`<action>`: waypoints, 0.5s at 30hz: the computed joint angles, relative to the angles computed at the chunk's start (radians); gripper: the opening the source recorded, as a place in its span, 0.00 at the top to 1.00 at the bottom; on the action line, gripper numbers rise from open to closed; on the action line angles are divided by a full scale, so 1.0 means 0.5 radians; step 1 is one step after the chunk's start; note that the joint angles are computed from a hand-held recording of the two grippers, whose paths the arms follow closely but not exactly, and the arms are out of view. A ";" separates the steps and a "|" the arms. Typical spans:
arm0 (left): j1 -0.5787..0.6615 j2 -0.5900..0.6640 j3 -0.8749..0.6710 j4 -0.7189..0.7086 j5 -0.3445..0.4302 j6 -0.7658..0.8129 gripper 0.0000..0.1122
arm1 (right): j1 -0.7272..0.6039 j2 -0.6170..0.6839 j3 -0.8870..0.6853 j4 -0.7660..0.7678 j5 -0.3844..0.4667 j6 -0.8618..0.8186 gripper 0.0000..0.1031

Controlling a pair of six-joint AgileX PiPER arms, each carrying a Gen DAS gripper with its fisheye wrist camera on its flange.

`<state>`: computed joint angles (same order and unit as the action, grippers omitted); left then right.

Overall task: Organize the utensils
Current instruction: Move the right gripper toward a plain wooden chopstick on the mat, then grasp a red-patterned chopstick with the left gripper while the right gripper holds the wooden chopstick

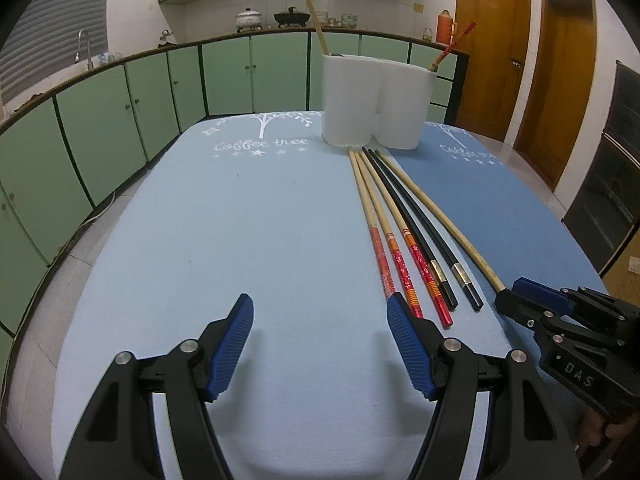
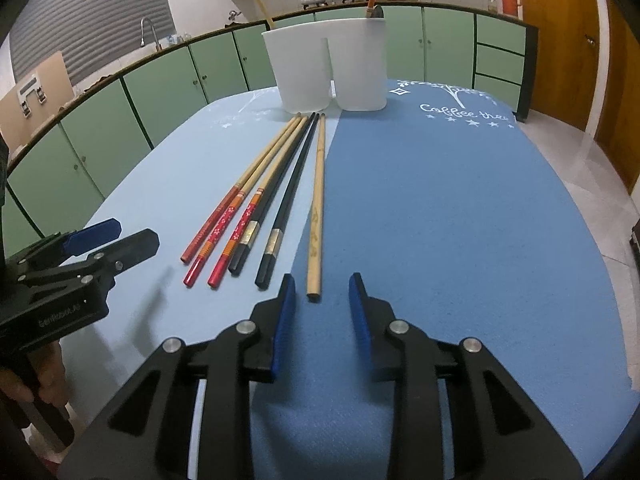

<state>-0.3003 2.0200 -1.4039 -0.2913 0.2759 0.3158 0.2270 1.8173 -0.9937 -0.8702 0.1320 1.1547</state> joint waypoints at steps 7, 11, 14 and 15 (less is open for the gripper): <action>-0.009 0.027 -0.041 -0.066 0.050 0.066 0.39 | 0.029 0.023 -0.014 -0.279 0.046 0.254 0.91; -0.020 0.052 -0.075 -0.065 0.082 0.065 0.39 | -0.001 0.021 -0.025 -0.026 0.024 0.001 0.94; -0.035 0.075 -0.103 -0.058 0.111 0.057 0.39 | -0.013 0.015 -0.030 0.013 0.047 -0.036 0.94; -0.042 0.084 -0.113 -0.035 0.116 0.037 0.39 | -0.020 0.013 -0.031 0.042 0.052 -0.062 0.94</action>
<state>-0.3215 2.0621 -1.4605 -0.3089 0.3338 0.3341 0.2169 1.8239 -1.0094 -0.8491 0.1582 1.1237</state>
